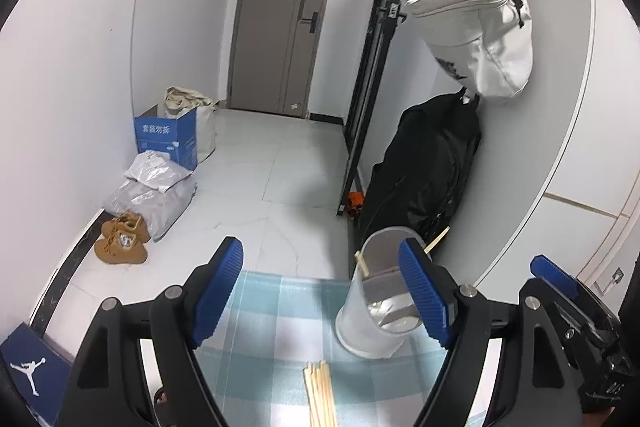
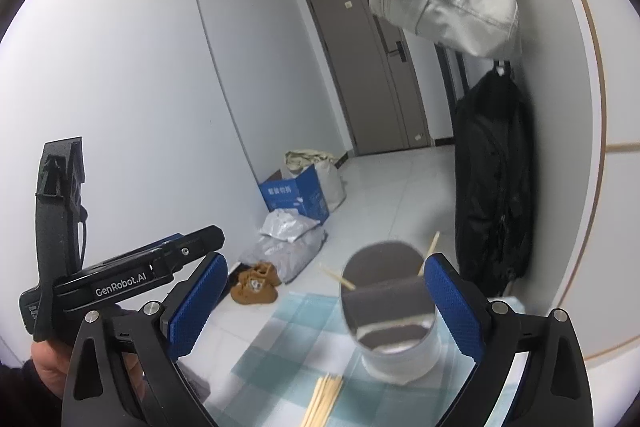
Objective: Organize utensils
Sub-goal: 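Move both open tools back down to the chopstick bundle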
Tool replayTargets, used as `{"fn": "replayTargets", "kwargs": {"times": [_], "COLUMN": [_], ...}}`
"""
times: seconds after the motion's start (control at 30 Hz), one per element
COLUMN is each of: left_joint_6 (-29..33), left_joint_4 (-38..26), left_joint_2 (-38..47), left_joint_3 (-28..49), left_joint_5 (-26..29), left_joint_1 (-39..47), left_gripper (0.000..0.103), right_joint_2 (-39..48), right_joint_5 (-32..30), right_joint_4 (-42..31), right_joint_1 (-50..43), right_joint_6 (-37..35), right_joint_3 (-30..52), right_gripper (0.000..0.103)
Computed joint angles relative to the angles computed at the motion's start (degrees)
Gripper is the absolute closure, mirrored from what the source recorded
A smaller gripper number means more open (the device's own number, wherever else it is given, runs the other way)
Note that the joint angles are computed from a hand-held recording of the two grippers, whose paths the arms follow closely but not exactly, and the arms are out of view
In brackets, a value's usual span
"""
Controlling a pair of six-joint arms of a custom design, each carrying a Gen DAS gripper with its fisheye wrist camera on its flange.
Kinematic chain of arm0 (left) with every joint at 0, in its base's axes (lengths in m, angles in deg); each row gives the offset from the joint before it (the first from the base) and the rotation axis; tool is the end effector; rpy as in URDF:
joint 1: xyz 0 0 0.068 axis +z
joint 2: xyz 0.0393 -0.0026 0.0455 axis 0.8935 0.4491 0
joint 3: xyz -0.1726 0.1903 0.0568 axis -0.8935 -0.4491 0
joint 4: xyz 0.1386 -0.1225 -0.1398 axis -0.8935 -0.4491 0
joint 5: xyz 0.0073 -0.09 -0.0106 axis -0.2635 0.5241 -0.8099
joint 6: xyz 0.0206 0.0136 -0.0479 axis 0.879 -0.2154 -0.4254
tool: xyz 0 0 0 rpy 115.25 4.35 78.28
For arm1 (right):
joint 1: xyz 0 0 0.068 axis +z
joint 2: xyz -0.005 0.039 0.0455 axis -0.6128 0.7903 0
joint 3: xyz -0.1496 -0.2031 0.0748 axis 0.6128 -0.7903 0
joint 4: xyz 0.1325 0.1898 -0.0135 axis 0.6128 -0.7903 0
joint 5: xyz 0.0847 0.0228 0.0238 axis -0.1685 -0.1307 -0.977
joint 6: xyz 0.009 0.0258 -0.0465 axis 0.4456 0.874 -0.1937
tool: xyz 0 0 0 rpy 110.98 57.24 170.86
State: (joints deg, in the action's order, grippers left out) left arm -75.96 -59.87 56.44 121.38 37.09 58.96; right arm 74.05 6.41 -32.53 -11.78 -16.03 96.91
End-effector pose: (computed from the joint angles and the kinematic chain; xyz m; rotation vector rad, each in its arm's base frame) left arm 0.2234 -0.0129 0.3915 -0.3038 2.0853 -0.1080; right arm 0.2953 0.1565 0.4004 -0.4956 1.9417 0.7178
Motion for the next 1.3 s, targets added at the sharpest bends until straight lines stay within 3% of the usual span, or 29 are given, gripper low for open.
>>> {"fn": "replayTargets", "kwargs": {"times": [0.33, 0.7, 0.87, 0.93, 1.13, 1.3], "left_joint_6": [-0.41, -1.86, -1.37, -1.33, -1.79, -3.0], "left_joint_4": [5.12, 12.13, 12.25, 11.21, 10.13, 8.94], "left_joint_2": [-6.47, -8.32, -6.39, -5.31, -3.07, -1.29], "left_joint_3": [-13.05, -26.57, -29.24, -28.38, -26.31, -25.49], "left_joint_5": [-1.7, -0.19, 4.09, 7.02, 11.09, 15.37], "left_joint_1": [0.61, 4.31, 8.86, 11.27, 16.01, 20.08], "left_gripper": [0.026, 0.026, 0.026, 0.026, 0.026, 0.026], "right_joint_2": [-4.46, -3.9, 0.89, 3.9, 15.96, 23.32], "right_joint_5": [3.01, 6.6, 7.89, 7.99, 7.64, 9.39], "right_joint_4": [5.1, 5.08, 1.29, -0.89, -9.77, -14.64], "right_joint_1": [3.18, 6.3, 7.44, 7.87, 9.36, 11.1], "right_joint_6": [-0.78, -2.47, -2.96, -2.91, -2.97, -3.06], "right_joint_3": [-13.61, -21.72, -20.42, -18.91, -9.5, -1.35], "right_gripper": [0.003, 0.006, 0.024, 0.036, 0.064, 0.068]}}
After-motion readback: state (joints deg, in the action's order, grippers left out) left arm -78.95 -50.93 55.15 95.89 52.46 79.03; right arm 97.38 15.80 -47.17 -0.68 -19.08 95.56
